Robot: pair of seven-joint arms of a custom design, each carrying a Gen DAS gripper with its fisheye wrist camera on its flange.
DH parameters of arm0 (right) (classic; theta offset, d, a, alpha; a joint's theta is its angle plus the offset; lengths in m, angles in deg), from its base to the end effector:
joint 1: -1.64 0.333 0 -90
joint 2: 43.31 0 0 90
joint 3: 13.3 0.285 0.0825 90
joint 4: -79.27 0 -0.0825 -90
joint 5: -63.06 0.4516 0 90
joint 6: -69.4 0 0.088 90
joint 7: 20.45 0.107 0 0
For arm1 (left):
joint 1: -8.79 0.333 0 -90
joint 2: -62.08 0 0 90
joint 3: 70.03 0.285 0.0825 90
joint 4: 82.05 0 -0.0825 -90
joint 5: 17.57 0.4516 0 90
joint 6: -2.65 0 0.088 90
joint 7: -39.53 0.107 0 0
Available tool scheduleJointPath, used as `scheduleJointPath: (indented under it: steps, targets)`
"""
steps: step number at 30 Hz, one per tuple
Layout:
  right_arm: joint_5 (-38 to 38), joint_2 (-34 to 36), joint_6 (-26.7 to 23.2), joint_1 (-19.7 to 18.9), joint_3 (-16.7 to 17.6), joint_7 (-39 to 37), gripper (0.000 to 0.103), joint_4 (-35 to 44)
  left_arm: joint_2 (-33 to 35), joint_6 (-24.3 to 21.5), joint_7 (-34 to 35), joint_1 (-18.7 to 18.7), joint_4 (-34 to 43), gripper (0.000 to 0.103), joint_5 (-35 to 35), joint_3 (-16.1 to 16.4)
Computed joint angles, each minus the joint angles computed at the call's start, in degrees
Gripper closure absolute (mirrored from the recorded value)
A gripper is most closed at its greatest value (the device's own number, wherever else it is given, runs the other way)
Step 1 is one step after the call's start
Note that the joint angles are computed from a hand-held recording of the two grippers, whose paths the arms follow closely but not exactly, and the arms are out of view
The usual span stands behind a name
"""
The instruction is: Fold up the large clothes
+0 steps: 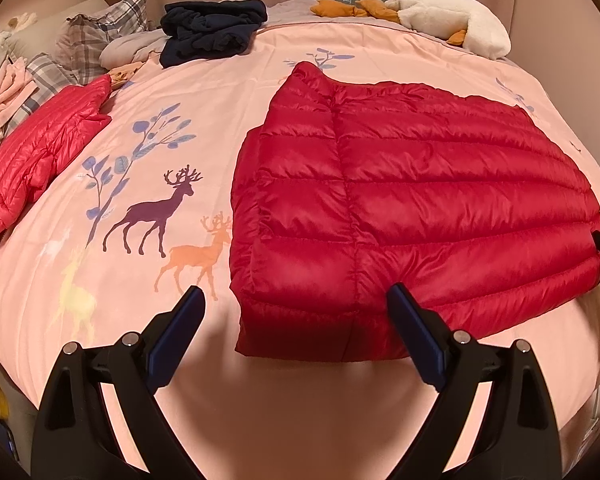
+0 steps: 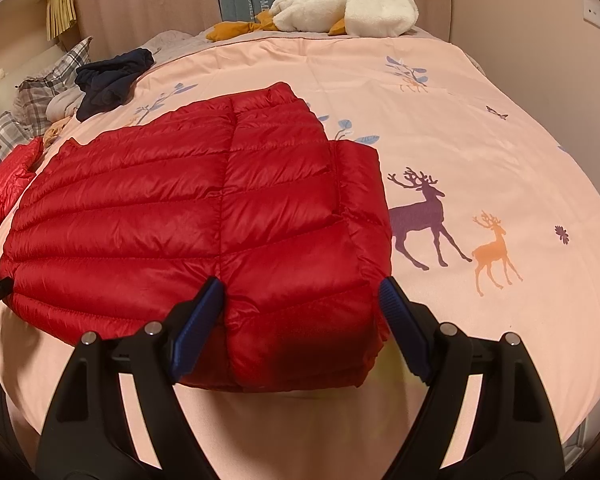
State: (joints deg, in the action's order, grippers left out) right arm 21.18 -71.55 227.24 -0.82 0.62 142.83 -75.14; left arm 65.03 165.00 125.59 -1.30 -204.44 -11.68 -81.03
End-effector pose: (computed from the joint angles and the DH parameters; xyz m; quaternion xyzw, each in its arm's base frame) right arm 0.4641 0.1119 0.3606 -0.4925 0.7942 -0.2827 0.2162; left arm 0.6026 -0.2373 0.3874 -0.5303 0.7856 -0.2541 0.1923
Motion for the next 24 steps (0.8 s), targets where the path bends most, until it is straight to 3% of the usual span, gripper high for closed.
scheduleJointPath:
  steps: [24]
  targets:
    - [0.0,-0.7,-1.1,0.6,0.3,0.6,0.021,0.0,-0.9,0.5,-2.1,0.5,-1.2,0.01,2.0,0.4]
